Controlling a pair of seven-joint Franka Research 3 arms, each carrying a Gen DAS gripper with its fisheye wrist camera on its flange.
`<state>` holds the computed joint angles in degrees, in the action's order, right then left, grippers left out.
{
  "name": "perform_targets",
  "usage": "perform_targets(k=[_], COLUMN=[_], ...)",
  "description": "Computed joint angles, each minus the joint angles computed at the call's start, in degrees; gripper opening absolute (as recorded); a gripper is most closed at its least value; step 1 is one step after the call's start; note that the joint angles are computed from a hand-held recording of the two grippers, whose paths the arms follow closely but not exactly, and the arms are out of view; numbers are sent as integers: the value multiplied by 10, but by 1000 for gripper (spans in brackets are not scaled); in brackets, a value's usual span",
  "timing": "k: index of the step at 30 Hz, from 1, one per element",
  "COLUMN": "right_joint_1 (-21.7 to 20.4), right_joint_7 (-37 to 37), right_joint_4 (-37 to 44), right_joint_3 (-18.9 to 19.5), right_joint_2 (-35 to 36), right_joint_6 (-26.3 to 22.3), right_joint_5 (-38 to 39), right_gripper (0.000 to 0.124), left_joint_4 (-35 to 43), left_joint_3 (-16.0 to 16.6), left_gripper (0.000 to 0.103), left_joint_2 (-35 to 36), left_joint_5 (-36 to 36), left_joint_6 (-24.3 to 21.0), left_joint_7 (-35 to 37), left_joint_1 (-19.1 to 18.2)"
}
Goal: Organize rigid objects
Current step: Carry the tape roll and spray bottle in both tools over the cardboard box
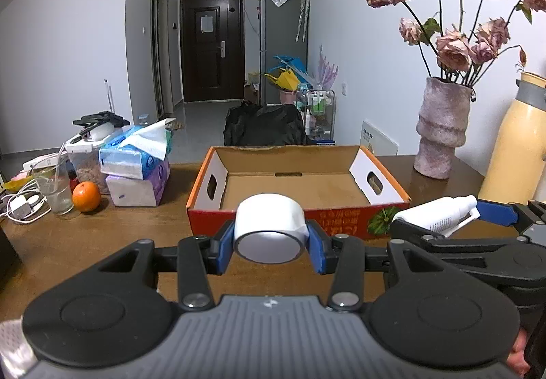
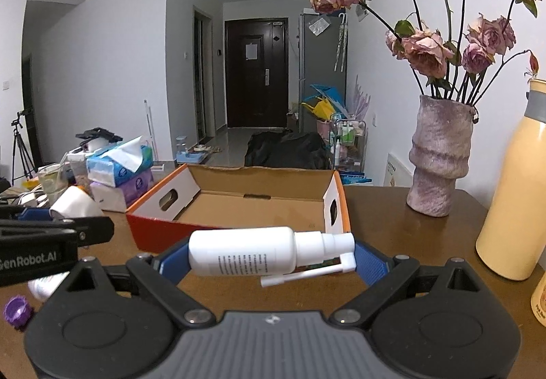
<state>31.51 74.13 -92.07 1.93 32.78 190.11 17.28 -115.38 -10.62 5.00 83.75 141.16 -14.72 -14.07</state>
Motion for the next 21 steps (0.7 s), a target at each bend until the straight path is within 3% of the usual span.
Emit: perform_targets(k=[13, 21], right_joint_1=[57, 28], right_joint_7=[79, 139], right_joint_4=[188, 397], right_joint_3=[-110, -104], right_joint_2=[108, 227], right_joint_6=[-82, -167], right_joint_5=[-25, -86], right_gripper=[97, 97], left_joint_4=[87, 159], left_joint_3=[27, 51], left_gripper=[44, 44], left_joint_2=[65, 116], left_joint_5=[-12, -35], left_joint_6=[1, -11], left_joint_7=[42, 89], left_joint_1=[2, -5])
